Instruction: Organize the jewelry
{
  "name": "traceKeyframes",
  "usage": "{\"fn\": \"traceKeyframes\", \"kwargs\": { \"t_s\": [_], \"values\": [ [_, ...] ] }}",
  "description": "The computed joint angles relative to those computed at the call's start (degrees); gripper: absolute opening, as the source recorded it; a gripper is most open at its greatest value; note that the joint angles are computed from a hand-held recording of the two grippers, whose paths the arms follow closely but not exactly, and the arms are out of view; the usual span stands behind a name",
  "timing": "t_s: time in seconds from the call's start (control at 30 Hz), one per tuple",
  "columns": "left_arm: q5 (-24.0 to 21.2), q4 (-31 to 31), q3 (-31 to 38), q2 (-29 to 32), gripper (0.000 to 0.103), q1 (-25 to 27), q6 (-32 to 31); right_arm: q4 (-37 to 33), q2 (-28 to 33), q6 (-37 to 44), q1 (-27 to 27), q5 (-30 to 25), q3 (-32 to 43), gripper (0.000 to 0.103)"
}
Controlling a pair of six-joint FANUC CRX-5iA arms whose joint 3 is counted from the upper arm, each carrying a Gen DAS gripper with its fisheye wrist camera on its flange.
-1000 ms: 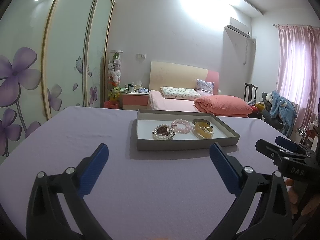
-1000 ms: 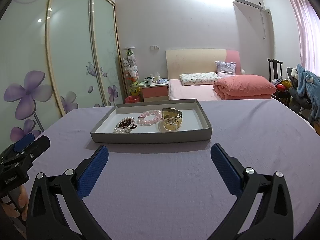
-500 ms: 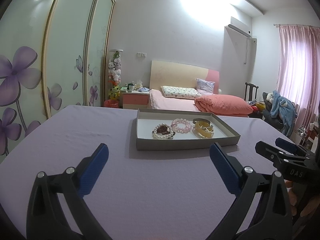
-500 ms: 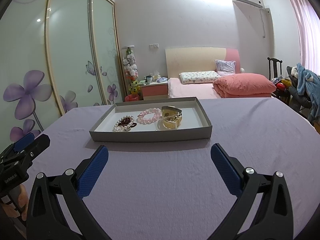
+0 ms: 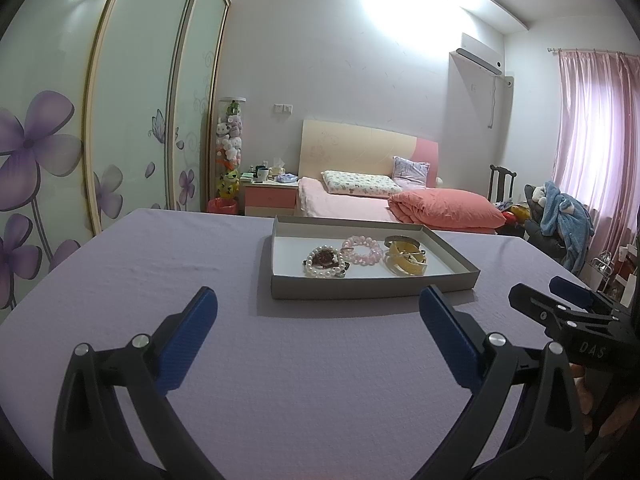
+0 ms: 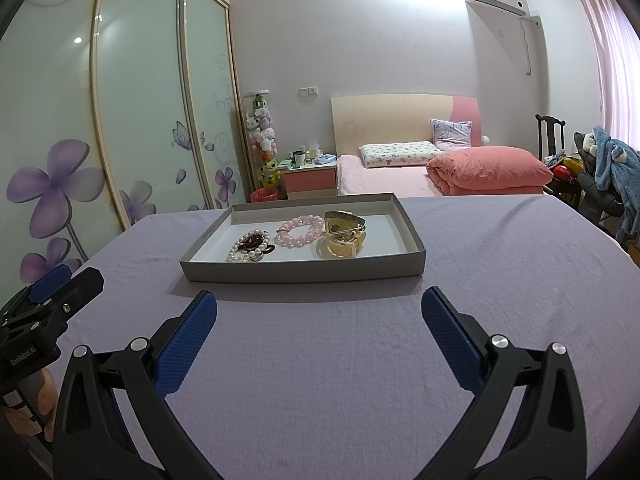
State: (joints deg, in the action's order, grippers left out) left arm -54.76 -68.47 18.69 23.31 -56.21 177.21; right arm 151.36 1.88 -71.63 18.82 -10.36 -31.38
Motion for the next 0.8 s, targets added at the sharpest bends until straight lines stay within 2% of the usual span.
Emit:
{"fn": "traceKeyframes", "kwargs": {
  "t_s": [0.4, 0.8],
  "values": [
    [-0.62, -0.2, 0.74, 0.51, 0.099, -0.37, 0.22, 1.43, 0.15, -1.51, 0.27, -0.24, -0.08, 0.101],
    [-1.18, -0.12, 0.9, 0.37, 0.099, -0.26, 0.64, -1.68, 0.2, 1.26, 0.95, -0.32, -0.47, 0.101]
  ]
}}
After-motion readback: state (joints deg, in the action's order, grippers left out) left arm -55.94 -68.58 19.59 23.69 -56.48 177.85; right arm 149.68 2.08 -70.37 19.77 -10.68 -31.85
